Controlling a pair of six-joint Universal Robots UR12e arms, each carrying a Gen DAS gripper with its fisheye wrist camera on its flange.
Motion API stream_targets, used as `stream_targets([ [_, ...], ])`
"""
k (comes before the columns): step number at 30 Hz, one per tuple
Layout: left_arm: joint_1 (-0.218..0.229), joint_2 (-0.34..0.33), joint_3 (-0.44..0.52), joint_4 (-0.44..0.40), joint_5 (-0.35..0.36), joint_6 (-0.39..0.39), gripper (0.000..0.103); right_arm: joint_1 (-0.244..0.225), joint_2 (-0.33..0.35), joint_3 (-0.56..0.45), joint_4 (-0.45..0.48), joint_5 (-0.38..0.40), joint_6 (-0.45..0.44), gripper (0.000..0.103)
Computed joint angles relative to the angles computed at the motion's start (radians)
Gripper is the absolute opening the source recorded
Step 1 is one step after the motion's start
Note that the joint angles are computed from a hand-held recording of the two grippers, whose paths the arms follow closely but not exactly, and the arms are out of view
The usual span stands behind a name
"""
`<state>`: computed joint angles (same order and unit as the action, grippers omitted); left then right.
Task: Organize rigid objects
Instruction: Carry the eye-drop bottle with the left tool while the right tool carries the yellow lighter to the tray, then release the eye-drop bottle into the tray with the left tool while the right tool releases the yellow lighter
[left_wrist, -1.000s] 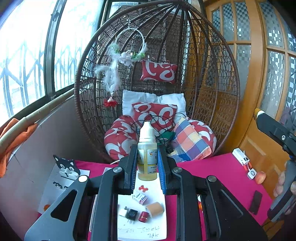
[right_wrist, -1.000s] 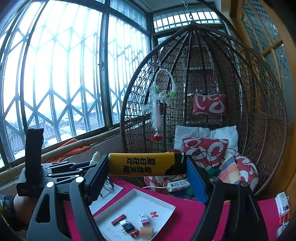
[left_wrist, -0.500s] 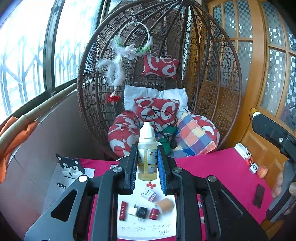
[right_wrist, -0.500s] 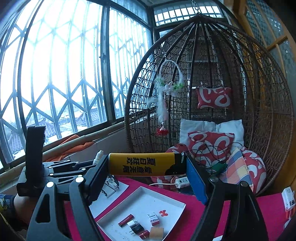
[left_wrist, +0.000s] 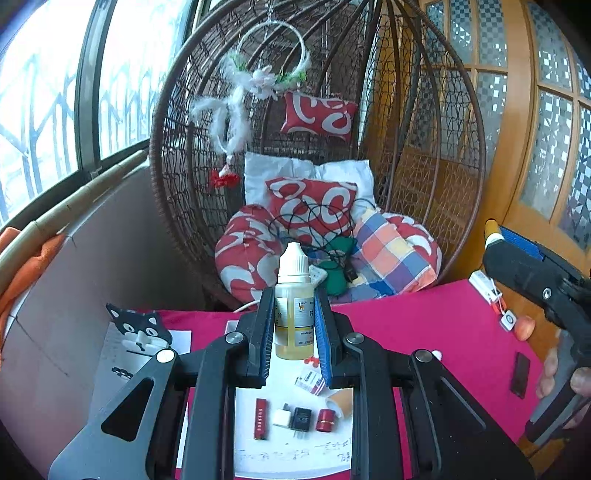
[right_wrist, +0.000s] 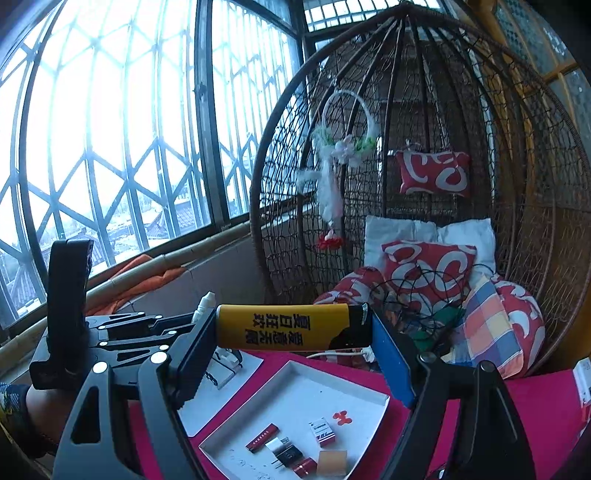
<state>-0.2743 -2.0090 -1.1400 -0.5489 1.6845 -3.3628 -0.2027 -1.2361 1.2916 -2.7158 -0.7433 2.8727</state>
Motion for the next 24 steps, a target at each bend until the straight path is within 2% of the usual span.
stream_targets([
  [5,0.027,-0.021,0.002,-0.083,-0.063,-0.015,0.019,0.028,0.016,-0.016,0.096,-0.044,-0.053,0.08],
  [8,0.041,-0.047,0.016,-0.186,-0.092,-0.01,0.019,0.05,0.033,-0.028,0.187,-0.104,-0.117,0.08],
  [12,0.057,-0.092,0.041,-0.326,-0.15,-0.04,0.019,0.077,0.075,-0.068,0.345,-0.209,-0.178,0.08],
  [18,0.053,-0.157,0.1,-0.511,-0.151,-0.014,0.019,0.12,0.136,-0.116,0.507,-0.381,-0.277,0.08],
  [21,0.057,-0.171,0.109,-0.579,-0.156,-0.028,0.019,0.135,0.148,-0.112,0.547,-0.446,-0.316,0.08],
  [24,0.059,-0.177,0.113,-0.631,-0.161,-0.034,0.019,0.145,0.152,-0.108,0.576,-0.479,-0.341,0.08],
])
